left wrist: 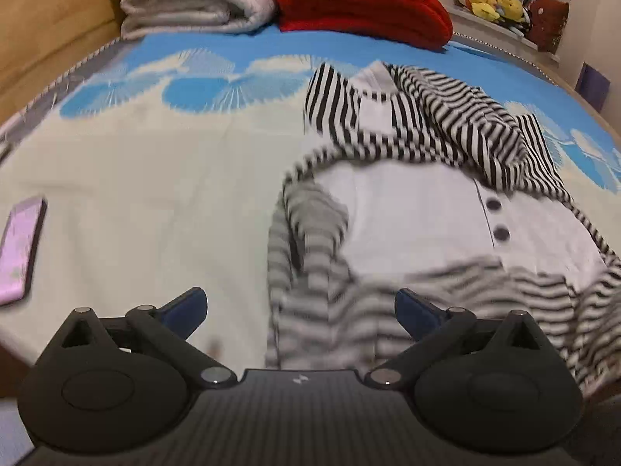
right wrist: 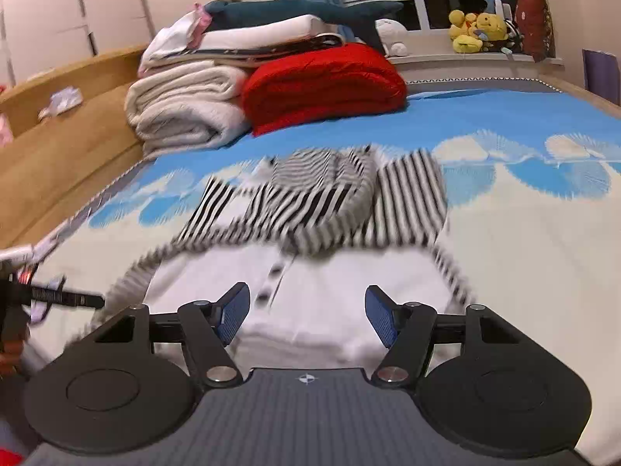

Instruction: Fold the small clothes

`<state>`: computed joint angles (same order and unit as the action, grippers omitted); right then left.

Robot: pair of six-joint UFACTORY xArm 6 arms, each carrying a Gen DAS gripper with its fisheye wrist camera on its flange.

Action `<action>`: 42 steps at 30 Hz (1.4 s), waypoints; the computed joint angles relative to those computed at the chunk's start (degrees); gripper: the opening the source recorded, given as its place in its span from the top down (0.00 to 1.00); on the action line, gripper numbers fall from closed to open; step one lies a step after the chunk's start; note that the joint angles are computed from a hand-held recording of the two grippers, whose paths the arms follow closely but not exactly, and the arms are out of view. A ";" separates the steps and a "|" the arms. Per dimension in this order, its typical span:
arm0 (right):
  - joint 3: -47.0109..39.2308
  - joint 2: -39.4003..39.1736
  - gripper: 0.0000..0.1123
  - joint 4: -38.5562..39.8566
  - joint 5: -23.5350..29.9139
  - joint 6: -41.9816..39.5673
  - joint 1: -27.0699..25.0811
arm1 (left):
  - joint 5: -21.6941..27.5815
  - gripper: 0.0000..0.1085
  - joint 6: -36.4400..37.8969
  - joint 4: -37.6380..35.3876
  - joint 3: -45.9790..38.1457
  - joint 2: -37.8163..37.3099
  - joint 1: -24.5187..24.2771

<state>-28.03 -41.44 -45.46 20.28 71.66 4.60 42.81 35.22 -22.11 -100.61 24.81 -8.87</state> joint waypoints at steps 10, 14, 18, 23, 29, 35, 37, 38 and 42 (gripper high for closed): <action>0.40 -1.57 0.40 -10.16 13.05 8.21 10.06 | -7.19 0.05 5.10 -3.59 13.03 -7.84 0.48; 1.19 -2.24 0.40 -10.87 13.49 9.45 9.91 | -8.48 0.05 4.42 -2.38 13.23 -7.60 0.86; 2.02 -3.61 0.39 -8.49 13.44 11.57 8.05 | -7.87 0.05 2.17 -0.73 11.50 -6.19 1.41; 5.46 -7.91 0.35 -0.94 10.78 15.42 1.53 | -4.62 0.05 -7.82 5.73 3.89 -0.68 1.73; 8.16 -8.56 0.35 10.60 8.08 10.02 -2.54 | 5.27 0.05 -9.85 3.49 -7.56 6.46 2.05; 8.33 -2.30 0.34 25.95 -0.28 -1.36 -4.40 | 20.05 0.05 -5.75 1.90 -14.30 10.27 1.58; 8.38 -0.76 0.41 27.03 -3.31 -3.40 -4.57 | 16.77 0.31 -1.49 0.81 -9.64 7.42 0.90; 8.63 -0.24 0.58 29.62 -4.79 -6.12 -4.48 | 15.00 0.51 0.30 -0.28 -7.51 6.05 0.78; 7.77 -1.52 0.85 28.53 -2.07 -7.65 -3.85 | 18.28 0.89 -0.74 -6.02 -8.59 5.39 3.01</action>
<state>-20.26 -42.97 -16.94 18.21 64.00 0.75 61.08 34.48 -28.13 -109.21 30.20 -5.86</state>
